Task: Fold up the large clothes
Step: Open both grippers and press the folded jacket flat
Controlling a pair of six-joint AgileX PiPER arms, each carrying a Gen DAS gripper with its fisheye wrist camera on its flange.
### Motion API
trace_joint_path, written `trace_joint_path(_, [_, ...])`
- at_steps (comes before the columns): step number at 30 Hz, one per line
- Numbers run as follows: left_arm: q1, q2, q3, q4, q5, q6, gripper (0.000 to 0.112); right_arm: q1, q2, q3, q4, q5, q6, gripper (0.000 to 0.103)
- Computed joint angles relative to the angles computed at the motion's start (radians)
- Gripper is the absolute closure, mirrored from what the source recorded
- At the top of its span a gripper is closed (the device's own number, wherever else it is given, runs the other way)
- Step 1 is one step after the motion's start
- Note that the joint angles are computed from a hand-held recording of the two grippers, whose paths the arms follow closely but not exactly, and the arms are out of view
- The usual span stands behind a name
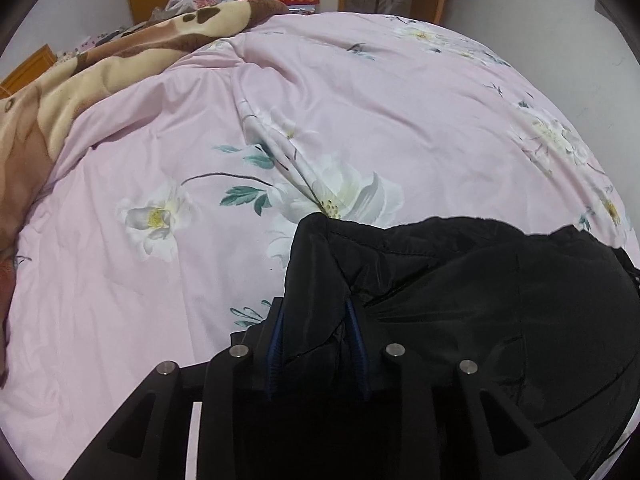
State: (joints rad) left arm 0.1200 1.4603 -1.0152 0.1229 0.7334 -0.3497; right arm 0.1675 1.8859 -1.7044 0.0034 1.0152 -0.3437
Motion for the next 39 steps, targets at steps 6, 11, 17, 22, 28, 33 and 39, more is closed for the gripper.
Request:
trace_joint_path(6, [0.002,-0.175,0.0,0.058,0.066,-0.102,0.059,-0.05,-0.159,0.064,0.022,-0.064,0.082,0.045])
trace_joint_path(11, [-0.202,-0.37,0.033,0.264,0.17,-0.365,0.046,-0.107,-0.391,0.22,0.211,-0.135,-0.049,0.044])
trace_joint_path(17, [-0.6,-0.354,0.096,0.41,0.207,-0.676,0.046,-0.027,-0.614,0.467,0.344,-0.14,-0.171,0.044])
trace_joint_path(22, [-0.631,-0.152,0.111,0.417,0.155,-0.769,0.045,0.16,-0.577,0.602,0.152,-0.26,0.047,0.044])
trace_joint_path(28, [-0.514,-0.059,0.159,0.366,-0.009,-0.701,0.043,0.157,-0.419,0.599,0.146,-0.29,0.08,0.042])
trace_joint_path(33, [-0.461,0.016,0.159,0.329,-0.079,-0.656,0.042,0.156,-0.329,0.585,0.135,-0.302,0.081,0.041])
trace_joint_path(39, [-0.515,0.023,0.156,0.395,-0.038,-0.751,0.043,0.186,-0.336,0.606,0.062,-0.317,0.156,0.041])
